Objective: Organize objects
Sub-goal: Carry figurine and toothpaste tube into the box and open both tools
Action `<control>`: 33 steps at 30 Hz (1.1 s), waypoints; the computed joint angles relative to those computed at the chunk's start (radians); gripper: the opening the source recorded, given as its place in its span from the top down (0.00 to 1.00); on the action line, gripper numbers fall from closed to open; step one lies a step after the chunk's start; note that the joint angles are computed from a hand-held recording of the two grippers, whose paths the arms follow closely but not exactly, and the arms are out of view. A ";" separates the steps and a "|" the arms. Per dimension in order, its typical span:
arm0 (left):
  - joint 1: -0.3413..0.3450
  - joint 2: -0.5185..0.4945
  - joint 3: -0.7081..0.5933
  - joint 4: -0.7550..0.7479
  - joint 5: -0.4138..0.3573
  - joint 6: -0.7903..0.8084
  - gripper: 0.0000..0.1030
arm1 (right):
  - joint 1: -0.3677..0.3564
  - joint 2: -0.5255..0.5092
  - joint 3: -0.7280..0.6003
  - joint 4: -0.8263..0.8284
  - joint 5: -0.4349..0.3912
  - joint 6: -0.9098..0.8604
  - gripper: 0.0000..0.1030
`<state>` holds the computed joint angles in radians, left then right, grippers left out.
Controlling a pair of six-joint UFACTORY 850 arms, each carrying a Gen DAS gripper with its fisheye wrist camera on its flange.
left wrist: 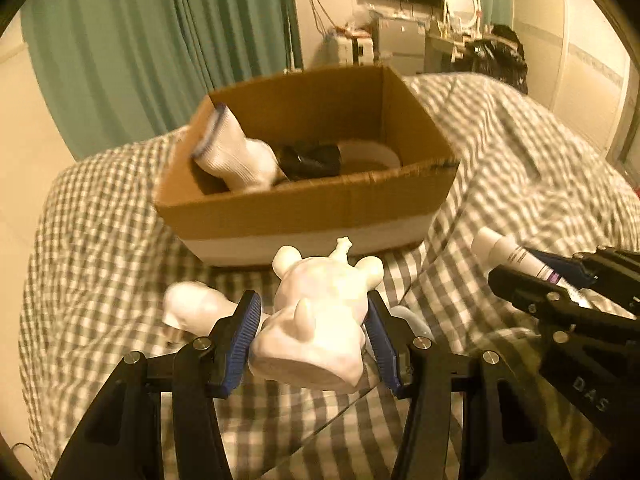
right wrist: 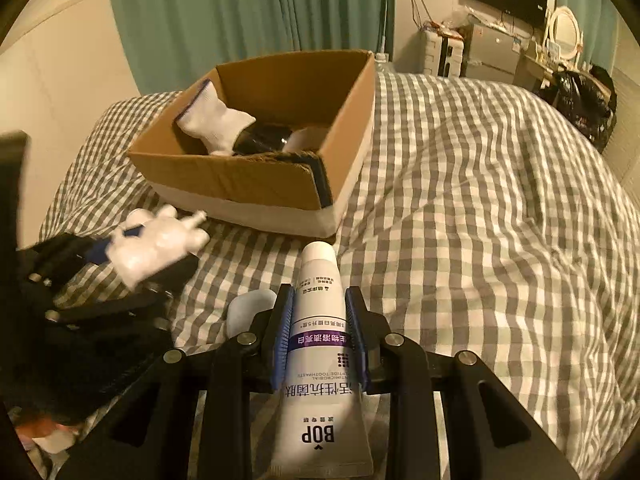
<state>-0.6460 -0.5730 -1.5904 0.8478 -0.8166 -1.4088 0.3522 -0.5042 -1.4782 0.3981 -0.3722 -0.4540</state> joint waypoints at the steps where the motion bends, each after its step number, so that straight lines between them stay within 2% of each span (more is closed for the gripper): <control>1: -0.007 0.020 0.020 0.019 -0.005 -0.023 0.47 | 0.002 0.006 0.002 -0.010 0.002 0.010 0.75; 8: -0.029 0.120 0.094 0.127 -0.036 -0.105 0.47 | 0.021 0.067 0.001 -0.018 0.028 0.011 0.75; 11: -0.024 0.147 0.088 0.168 -0.052 -0.121 0.47 | 0.030 0.086 -0.017 0.005 0.030 -0.026 0.75; 14: -0.019 0.162 0.076 0.211 -0.085 -0.120 0.47 | 0.029 0.097 -0.054 0.129 0.015 -0.158 0.75; 18: 0.007 0.167 0.049 0.253 -0.088 -0.117 0.47 | 0.038 0.069 -0.143 0.164 0.000 -0.207 0.75; 25: 0.086 0.100 -0.050 0.233 -0.055 -0.044 0.47 | 0.053 -0.078 -0.374 0.094 -0.053 -0.151 0.75; 30: 0.138 0.025 -0.116 0.186 0.004 0.023 0.47 | 0.052 -0.246 -0.595 0.029 -0.128 -0.065 0.75; 33: 0.162 -0.015 -0.142 0.153 0.053 0.055 0.47 | 0.050 -0.379 -0.776 -0.031 -0.207 0.014 0.75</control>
